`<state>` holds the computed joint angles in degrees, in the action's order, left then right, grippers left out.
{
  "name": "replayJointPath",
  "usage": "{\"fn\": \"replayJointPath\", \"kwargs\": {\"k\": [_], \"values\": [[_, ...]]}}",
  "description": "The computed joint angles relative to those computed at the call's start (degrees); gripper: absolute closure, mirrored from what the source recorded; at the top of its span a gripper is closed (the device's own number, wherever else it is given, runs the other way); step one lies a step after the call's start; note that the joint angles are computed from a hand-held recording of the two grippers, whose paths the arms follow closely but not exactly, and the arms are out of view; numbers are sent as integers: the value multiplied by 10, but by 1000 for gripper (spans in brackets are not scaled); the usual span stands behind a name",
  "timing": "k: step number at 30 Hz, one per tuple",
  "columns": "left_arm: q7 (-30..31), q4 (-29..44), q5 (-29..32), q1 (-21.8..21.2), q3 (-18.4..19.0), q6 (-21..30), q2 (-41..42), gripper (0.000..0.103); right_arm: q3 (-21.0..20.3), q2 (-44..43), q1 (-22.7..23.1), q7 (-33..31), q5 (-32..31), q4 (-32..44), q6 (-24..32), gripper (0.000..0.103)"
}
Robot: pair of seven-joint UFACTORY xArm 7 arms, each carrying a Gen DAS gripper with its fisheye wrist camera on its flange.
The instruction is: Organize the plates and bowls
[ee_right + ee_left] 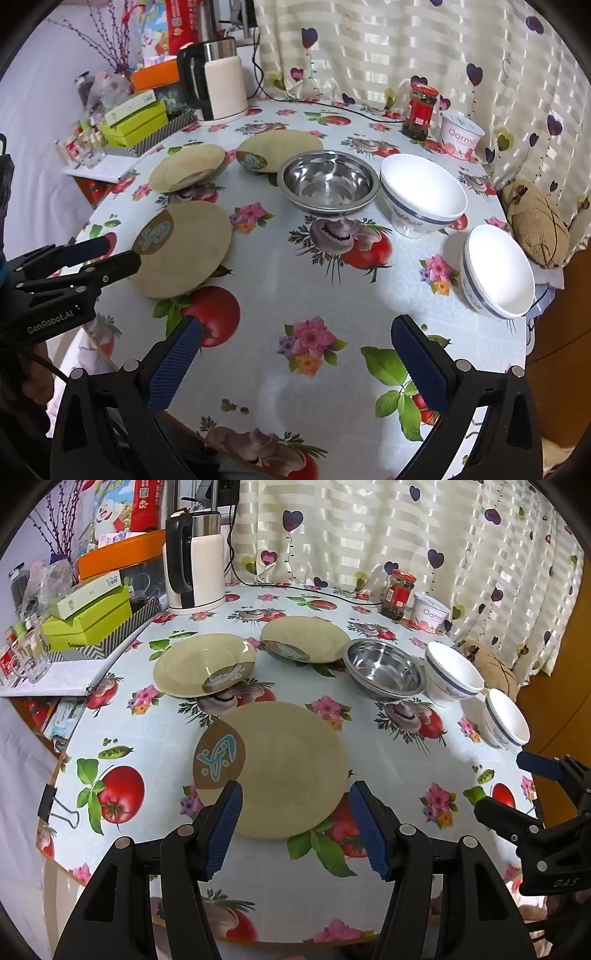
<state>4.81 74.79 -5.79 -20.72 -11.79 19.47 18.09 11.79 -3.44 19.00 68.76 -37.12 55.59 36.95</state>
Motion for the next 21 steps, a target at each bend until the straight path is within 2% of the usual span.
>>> {"fn": "replayJointPath", "kwargs": {"k": [6, 10, 21], "values": [[-20, 0, 19, -9, 10, 8, -2, 42, -2, 1, -2, -7, 7, -2, -8, 0], [-13, 3, 14, -3, 7, 11, 0, 42, 0, -1, -1, 0, -1, -1, -3, 0], [-63, -3, 70, -21, 28, 3, -8, 42, 1, -1, -2, -1, -1, 0, -13, 0]]}}
